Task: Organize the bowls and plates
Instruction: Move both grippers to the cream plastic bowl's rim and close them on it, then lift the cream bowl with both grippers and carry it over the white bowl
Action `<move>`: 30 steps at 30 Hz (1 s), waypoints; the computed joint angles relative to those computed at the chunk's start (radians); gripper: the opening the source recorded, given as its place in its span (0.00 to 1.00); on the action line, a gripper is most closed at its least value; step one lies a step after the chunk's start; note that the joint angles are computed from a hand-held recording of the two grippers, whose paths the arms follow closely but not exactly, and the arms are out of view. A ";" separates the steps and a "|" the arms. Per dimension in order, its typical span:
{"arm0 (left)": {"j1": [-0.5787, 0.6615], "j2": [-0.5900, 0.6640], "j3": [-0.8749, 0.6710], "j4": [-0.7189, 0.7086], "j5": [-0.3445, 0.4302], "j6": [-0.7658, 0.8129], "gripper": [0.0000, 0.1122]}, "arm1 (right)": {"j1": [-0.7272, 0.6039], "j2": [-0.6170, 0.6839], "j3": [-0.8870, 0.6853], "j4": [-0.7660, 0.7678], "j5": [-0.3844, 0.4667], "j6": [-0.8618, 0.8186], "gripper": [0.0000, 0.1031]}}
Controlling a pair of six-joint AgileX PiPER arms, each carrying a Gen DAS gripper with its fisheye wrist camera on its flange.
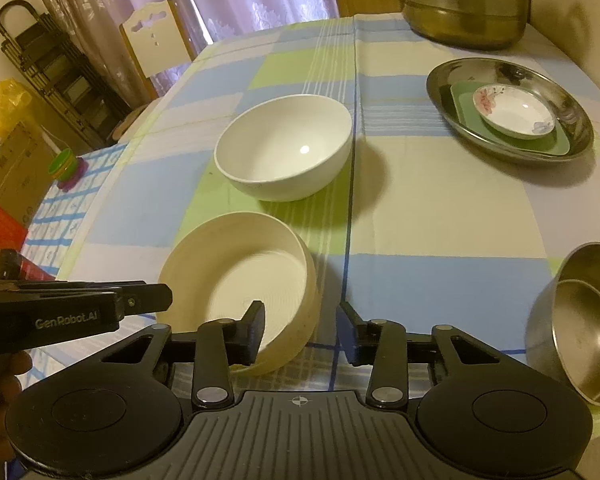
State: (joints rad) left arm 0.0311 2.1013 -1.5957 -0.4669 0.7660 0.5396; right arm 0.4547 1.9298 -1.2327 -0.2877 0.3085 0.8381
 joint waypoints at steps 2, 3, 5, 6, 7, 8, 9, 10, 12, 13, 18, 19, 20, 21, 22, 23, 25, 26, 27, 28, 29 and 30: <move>-0.005 0.013 -0.016 0.014 0.004 -0.017 0.16 | -0.004 0.010 -0.009 0.015 -0.001 -0.020 0.35; -0.006 0.019 -0.024 0.017 0.007 -0.022 0.16 | -0.005 0.015 -0.015 0.023 0.002 -0.030 0.34; -0.012 0.025 -0.031 0.028 0.006 -0.033 0.16 | -0.007 0.020 -0.021 0.039 0.003 -0.048 0.32; -0.014 0.031 -0.037 0.034 0.008 -0.038 0.16 | -0.009 0.024 -0.025 0.047 0.005 -0.058 0.30; -0.016 0.035 -0.041 0.037 0.010 -0.042 0.16 | -0.011 0.027 -0.028 0.058 0.005 -0.071 0.28; -0.017 0.039 -0.046 0.039 0.013 -0.046 0.16 | -0.013 0.027 -0.026 0.068 0.004 -0.083 0.27; -0.019 0.043 -0.050 0.044 0.015 -0.052 0.16 | -0.014 0.028 -0.027 0.075 0.003 -0.091 0.23; -0.021 0.046 -0.052 0.048 0.016 -0.055 0.16 | -0.014 0.030 -0.029 0.077 0.002 -0.093 0.20; -0.023 0.050 -0.053 0.051 0.017 -0.057 0.15 | -0.015 0.033 -0.031 0.085 0.002 -0.098 0.17; -0.024 0.052 -0.055 0.052 0.018 -0.057 0.15 | -0.015 0.033 -0.031 0.085 0.001 -0.097 0.16; -0.024 0.045 -0.047 0.051 0.015 -0.043 0.11 | -0.017 0.028 -0.026 0.102 -0.005 -0.104 0.15; -0.025 0.041 -0.040 0.049 0.010 -0.036 0.11 | -0.015 0.025 -0.024 0.091 -0.006 -0.094 0.15; -0.023 0.036 -0.032 0.044 0.004 -0.025 0.11 | -0.014 0.022 -0.022 0.077 -0.007 -0.083 0.15; -0.023 0.031 -0.024 0.042 0.000 -0.019 0.11 | -0.013 0.019 -0.019 0.072 -0.009 -0.078 0.14; -0.023 0.025 -0.017 0.040 -0.004 -0.016 0.11 | -0.014 0.016 -0.017 0.077 -0.012 -0.082 0.14; -0.022 0.018 -0.010 0.035 -0.008 -0.010 0.11 | -0.015 0.013 -0.017 0.086 -0.010 -0.089 0.14; -0.017 0.001 0.001 0.023 -0.010 0.002 0.11 | -0.015 0.003 -0.012 0.097 -0.008 -0.099 0.14; -0.015 -0.006 0.005 0.017 -0.008 0.008 0.11 | -0.018 -0.002 -0.012 0.111 -0.005 -0.115 0.14; -0.012 -0.012 0.003 0.013 -0.004 0.013 0.11 | -0.018 -0.009 -0.012 0.121 -0.001 -0.123 0.14; -0.009 -0.021 0.003 0.010 0.000 0.016 0.11 | -0.020 -0.014 -0.014 0.132 0.004 -0.134 0.14; -0.008 -0.027 0.000 0.009 0.004 0.017 0.11 | -0.020 -0.021 -0.018 0.139 0.011 -0.143 0.14; -0.006 -0.036 -0.001 0.005 0.008 0.021 0.11 | -0.019 -0.029 -0.022 0.139 0.020 -0.145 0.14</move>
State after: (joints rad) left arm 0.0253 2.0651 -1.5968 -0.4615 0.7744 0.5603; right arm 0.4356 1.9012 -1.2545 -0.1491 0.3282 0.6936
